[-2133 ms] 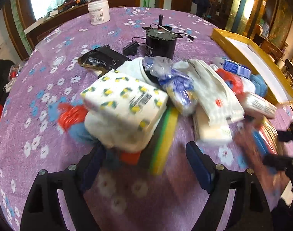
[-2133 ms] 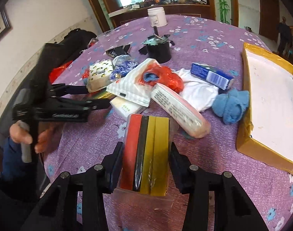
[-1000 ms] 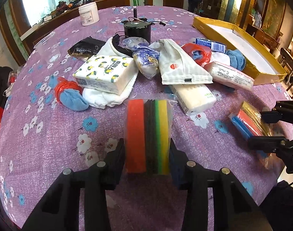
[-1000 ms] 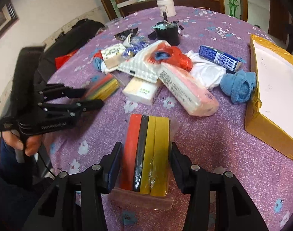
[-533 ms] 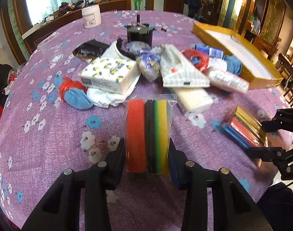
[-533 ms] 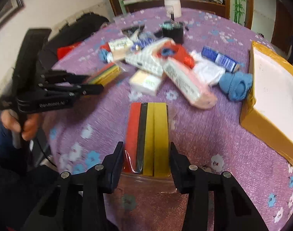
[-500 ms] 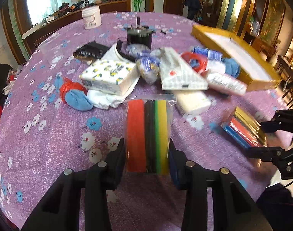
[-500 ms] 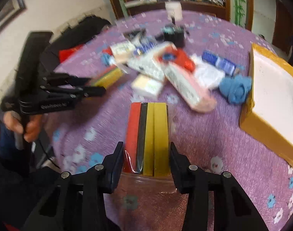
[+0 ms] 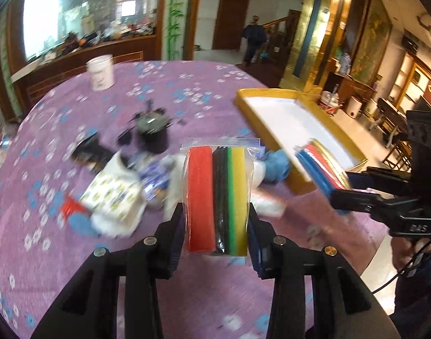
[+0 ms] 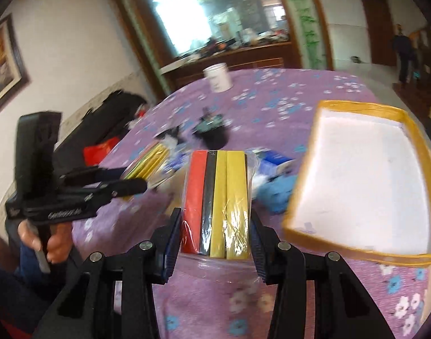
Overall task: Organize soft objects
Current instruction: 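Carry both sponge packs over the yellow-rimmed white tray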
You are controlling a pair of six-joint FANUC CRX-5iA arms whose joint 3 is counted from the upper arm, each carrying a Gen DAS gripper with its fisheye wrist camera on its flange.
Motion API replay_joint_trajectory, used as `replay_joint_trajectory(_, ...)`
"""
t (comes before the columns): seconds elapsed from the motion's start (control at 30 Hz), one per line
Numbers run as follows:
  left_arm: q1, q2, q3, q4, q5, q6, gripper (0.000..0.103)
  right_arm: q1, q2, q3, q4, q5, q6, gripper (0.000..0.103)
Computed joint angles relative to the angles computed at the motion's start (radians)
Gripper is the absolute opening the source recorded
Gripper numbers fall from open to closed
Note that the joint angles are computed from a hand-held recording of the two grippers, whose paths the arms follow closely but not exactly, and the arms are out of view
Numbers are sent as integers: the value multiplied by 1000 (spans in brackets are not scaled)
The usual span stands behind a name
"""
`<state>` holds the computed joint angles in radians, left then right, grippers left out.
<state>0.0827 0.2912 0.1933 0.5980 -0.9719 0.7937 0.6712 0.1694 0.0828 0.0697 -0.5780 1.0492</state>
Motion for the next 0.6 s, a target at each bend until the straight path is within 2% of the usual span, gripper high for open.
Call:
replay_joint_trajectory(0.07,-24,19,33,-9,-6,12,39,-16,-5,-22,46,21,-62,48)
replay_joint_trajectory(0.17,-62,65,100,-33,-33,44,39,-41,4,-69,213,28,-238,48)
replay_joint_trajectory(0.3,-95,103,149,-47,-62,65,39,-90,55,-64,324,-18,-372,48)
replay_joint_trajectory(0.37,-102,108,151,-48,-67,61,39,-101,84,-41,333,-56,-383,48)
replay_joint_trajectory(0.5,-104,114,156,-55,-75,66,39,-99,100,-13,245,-116,-305,48)
replay_joint_trajectory(0.6,-96,112,153,-54,-79,70,39,-79,92,-16,225,-135,-280,48)
